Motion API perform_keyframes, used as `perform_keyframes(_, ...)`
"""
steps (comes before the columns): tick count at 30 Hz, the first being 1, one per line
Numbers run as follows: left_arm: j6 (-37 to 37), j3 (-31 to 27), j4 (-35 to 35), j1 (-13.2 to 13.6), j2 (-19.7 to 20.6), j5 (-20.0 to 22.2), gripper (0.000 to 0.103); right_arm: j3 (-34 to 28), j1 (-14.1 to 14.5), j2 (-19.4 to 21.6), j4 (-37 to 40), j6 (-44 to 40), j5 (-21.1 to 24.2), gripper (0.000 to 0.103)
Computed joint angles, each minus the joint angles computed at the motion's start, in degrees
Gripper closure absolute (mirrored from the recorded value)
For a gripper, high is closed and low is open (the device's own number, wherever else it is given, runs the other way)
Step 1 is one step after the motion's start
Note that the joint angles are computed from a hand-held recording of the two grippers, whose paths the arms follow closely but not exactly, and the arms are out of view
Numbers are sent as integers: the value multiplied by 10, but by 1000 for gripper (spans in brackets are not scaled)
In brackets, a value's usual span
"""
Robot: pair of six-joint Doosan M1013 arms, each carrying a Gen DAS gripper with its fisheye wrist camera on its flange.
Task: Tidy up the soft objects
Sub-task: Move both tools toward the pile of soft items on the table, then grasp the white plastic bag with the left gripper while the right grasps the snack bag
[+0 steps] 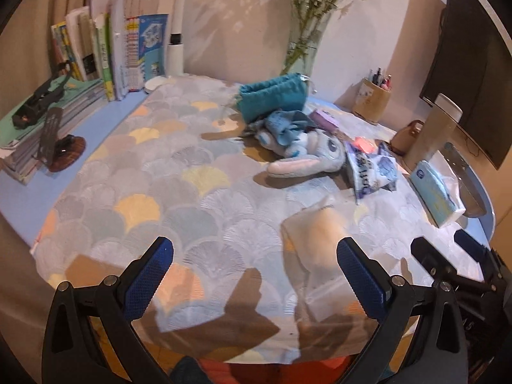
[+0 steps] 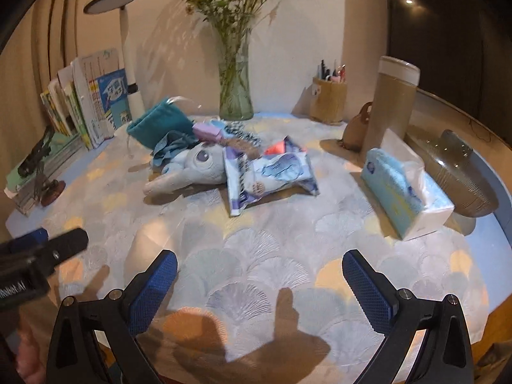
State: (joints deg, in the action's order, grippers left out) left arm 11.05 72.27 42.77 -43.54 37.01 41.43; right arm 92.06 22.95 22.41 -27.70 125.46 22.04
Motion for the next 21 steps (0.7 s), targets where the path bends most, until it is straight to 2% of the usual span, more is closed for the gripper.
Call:
perform_keyframes(3,32,-13,-15,-1,7,-12,1,1,-7,-4,-38,28,1,0)
perform_keyframes(5,64,-19,-42,2,10,-32,1,-4,-14,-5,-33,21,1,0)
perform_keyframes(8,124,-20,-125,13,11,-83,1,-6,-25,-6,-5,-13,-5,0)
perform_keyframes(10,163,-25,-175,19,13,-97,1,-7,-29,-6,-2,-31,-9,0)
perform_keyframes(15,185,-41,-189,20,18,-83,2,-15,-36,-4,42,-117,-13,5)
perform_keyframes(18,221,-61,-210,20,27,-57,2,-23,-39,1,92,-190,-15,5)
perform_keyframes(21,271,-77,-251,24,34,-45,5,-39,-43,11,169,-310,-3,14)
